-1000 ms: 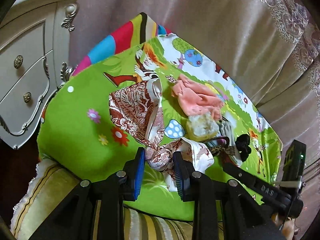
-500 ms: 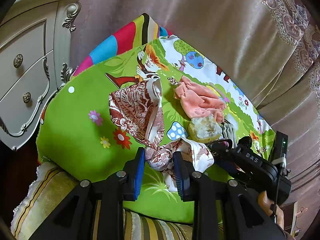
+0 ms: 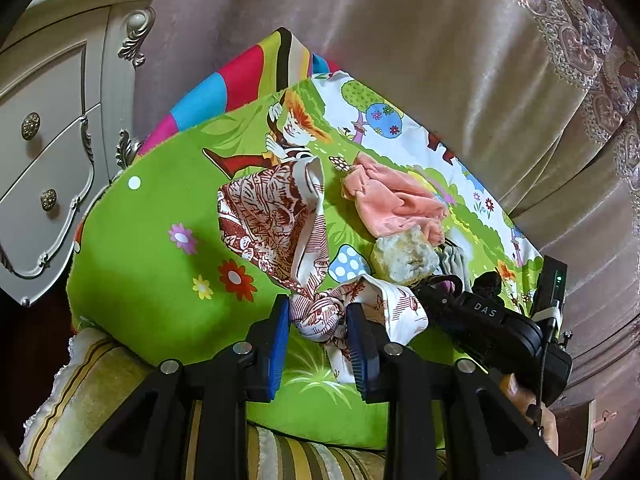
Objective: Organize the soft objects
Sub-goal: 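Grasp the leopard-print bow with the right tool while the left tool holds the floral scarf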
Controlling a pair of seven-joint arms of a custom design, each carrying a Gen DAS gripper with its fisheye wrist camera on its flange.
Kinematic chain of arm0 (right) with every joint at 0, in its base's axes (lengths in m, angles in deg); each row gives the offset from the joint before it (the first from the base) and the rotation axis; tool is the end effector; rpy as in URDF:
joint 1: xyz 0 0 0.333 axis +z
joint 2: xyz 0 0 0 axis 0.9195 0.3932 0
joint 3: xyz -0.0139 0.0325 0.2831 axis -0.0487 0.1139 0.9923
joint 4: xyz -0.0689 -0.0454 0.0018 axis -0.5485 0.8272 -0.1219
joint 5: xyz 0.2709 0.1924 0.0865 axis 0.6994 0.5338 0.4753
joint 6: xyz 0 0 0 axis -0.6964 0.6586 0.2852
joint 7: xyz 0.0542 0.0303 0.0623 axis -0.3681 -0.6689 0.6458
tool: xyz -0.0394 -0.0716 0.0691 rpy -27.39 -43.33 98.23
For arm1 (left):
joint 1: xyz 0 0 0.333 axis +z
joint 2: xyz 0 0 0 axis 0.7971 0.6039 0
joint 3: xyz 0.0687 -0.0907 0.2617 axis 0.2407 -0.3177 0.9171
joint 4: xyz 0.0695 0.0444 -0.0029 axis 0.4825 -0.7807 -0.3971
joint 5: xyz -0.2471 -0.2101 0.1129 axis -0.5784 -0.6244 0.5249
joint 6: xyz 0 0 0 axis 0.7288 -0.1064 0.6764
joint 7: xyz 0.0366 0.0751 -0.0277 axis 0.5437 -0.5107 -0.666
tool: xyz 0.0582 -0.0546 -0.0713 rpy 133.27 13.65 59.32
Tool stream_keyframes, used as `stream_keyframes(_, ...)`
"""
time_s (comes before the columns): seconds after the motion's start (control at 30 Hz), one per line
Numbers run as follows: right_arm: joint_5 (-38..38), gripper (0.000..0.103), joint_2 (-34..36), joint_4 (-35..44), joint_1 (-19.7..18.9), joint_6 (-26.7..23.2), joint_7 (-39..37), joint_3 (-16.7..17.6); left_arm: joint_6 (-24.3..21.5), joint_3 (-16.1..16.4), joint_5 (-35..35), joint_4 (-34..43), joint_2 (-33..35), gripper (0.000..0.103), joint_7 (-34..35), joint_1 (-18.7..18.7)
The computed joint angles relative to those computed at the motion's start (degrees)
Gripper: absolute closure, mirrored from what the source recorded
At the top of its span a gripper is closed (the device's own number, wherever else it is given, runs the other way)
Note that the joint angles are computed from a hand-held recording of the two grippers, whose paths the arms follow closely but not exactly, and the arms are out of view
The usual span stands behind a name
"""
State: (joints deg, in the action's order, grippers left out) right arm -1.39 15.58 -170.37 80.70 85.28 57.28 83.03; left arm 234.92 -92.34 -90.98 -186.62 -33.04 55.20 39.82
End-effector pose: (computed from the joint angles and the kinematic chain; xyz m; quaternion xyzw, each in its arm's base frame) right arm 0.5684 0.1562 0.4831 -0.5464 0.7581 -0.0226 0.3552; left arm 0.4734 -0.1677 0.5201 -0.7395 0.5510 -0.3754 0.0925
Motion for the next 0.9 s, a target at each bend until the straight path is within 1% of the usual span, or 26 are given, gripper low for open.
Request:
stream_keyframes(0.13,3.4,0.083,-2.5,-2.6,-0.5,1.0,-3.0,0.5,0.6,0.0,0.3,-0.4,-0.3,0.074,0.0,0.0)
stream_keyframes(0.27,3.0,0.083,-5.9,-5.4,0.0,1.8,-4.1,0.3,0.9,-0.3,1.5,-0.6,-0.5,0.074,-0.7,0.2)
stream_keyframes(0.47,0.3,0.083,-10.7,-9.7,0.5,3.0,-4.3,0.0,1.9,-0.6,3.2,-0.9,-0.9,0.074,-1.0,-0.1)
stream_keyframes(0.57,-2.0,0.083,-13.2,-11.9,0.4,3.7,-3.5,0.1,2.1,-1.1,5.1,-1.0,-1.4,0.074,-2.2,0.2)
stream_keyframes(0.67,-6.4,0.083,-15.8,-13.9,-0.1,4.0,-1.5,0.6,2.8,-1.3,6.6,-1.3,-2.0,0.074,-3.0,0.0)
stream_keyframes(0.8,-14.5,0.083,-18.6,-15.5,-1.8,2.6,2.3,2.1,3.6,-0.9,6.5,-1.6,-2.9,0.074,-2.5,-1.4)
stream_keyframes(0.83,-17.5,0.083,-19.4,-15.9,-2.6,1.9,4.1,2.7,3.8,-0.9,6.6,-1.7,-3.1,0.074,-2.4,-1.7)
stream_keyframes(0.9,-20.0,0.083,-20.6,-16.8,-3.1,1.5,5.2,3.0,3.9,-0.8,6.5,-1.6,-3.4,0.074,-1.9,-2.5)
